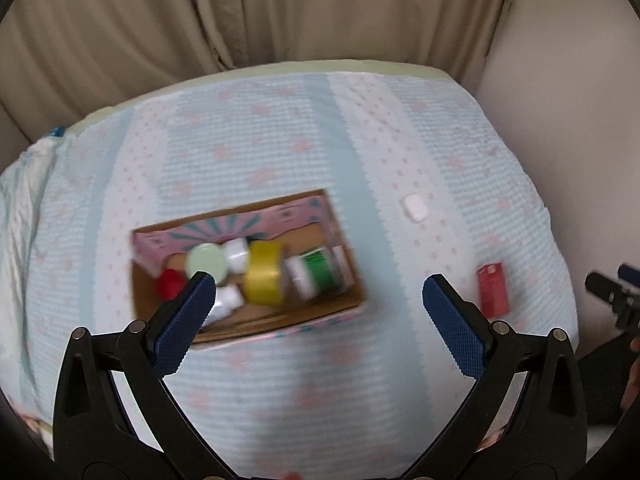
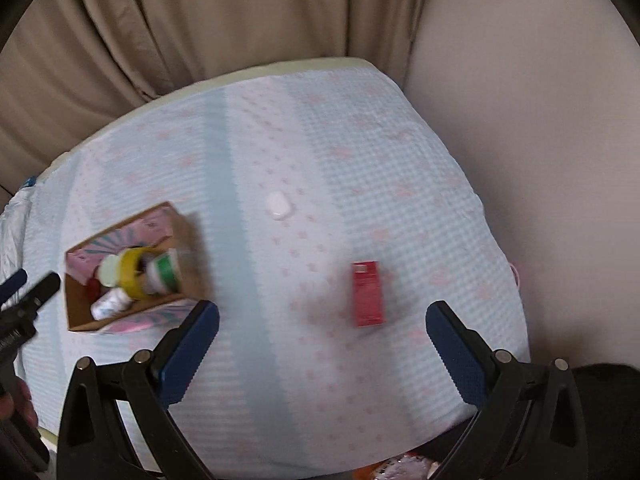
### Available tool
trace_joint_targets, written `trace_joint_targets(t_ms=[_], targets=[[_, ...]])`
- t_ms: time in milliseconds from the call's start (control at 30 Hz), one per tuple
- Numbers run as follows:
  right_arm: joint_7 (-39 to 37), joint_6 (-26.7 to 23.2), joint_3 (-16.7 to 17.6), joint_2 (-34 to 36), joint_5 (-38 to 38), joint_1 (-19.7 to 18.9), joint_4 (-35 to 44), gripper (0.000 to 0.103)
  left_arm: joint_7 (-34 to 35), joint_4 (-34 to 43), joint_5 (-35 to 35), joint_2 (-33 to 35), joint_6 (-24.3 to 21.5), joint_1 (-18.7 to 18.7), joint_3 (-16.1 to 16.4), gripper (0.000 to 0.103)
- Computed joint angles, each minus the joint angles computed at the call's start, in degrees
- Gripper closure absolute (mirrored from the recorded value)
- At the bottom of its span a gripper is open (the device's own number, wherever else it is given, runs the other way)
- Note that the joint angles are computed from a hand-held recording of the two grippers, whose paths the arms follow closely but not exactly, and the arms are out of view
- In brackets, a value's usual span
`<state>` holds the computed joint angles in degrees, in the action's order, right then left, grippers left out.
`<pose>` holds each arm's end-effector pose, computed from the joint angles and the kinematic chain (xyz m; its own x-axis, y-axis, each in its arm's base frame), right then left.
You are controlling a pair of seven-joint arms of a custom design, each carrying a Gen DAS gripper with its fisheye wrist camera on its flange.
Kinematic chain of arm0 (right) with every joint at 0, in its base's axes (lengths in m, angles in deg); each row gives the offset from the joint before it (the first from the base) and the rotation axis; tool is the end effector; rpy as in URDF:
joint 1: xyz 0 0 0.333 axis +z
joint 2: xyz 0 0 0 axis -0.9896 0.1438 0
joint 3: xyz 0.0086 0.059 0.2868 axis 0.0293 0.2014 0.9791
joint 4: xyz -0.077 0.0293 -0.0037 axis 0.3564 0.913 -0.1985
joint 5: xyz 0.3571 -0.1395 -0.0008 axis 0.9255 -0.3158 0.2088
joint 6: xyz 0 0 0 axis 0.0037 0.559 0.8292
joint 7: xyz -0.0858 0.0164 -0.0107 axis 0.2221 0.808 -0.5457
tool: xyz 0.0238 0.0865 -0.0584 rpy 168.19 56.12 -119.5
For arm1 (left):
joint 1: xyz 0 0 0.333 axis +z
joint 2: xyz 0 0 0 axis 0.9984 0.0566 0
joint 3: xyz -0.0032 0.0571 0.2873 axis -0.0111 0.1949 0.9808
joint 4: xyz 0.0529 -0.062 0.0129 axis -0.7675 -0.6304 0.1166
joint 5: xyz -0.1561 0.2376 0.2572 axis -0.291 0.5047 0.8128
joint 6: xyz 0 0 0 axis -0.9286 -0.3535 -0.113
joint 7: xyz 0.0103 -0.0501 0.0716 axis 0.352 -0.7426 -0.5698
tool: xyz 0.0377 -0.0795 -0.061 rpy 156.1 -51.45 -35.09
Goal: Organize rigid objects
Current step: 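Lift both tools up and away from the box, then grasp the white small case with the left tool while the right tool grasps the red box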
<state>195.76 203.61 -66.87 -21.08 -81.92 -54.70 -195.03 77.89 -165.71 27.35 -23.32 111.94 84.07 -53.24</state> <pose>0.4268 0.3207 0.5402 0.1769 -0.9831 0.0464 -0.9131 -0.1815 -0.3651 0.3896 -0.1479 0.5364 0.2760 -0.9588 0.0680 -0.8368 -0.2745 -0.4738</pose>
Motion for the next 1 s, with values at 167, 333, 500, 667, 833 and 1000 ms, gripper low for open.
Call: trace_joint_targets(t_ms=[167, 333, 500, 667, 833, 1000], targets=[[-10.46, 1.62, -3.78, 0.15, 3.25, -2.74, -3.26, 0.0, -6.61, 12.43, 4.13, 16.76, -1.68, 0.15, -4.14, 0.0], [-19.31, 1.03, -5.72, 3.08, 8.73, -5.24, -3.6, 0.0, -13.01, 24.11, 7.51, 31.2, -5.43, -2.96, -4.29, 0.0], [-23.57, -0.83, -5.64, 7.54, 11.1, -7.05, -0.92, 0.0, -14.45, 31.93, 7.43, 40.18, -7.73, -6.66, -1.26, 0.0], [-25.13, -2.3, -5.18, 12.46, 12.86, -8.01, 1.85, 0.0, -12.75, 40.38, 4.17, 50.33, -7.83, -9.11, 2.69, 0.0], [-24.05, -2.19, -4.55, 17.33, 12.96, -8.19, 3.32, 0.001, -9.55, 51.73, 2.3, 62.11, -9.61, -11.71, 6.75, 0.0], [-21.85, -2.73, -4.21, 24.49, 12.41, -8.1, 6.11, 0.008, -6.87, 62.64, 0.83, 72.82, -12.25, -13.39, 9.6, 0.003]])
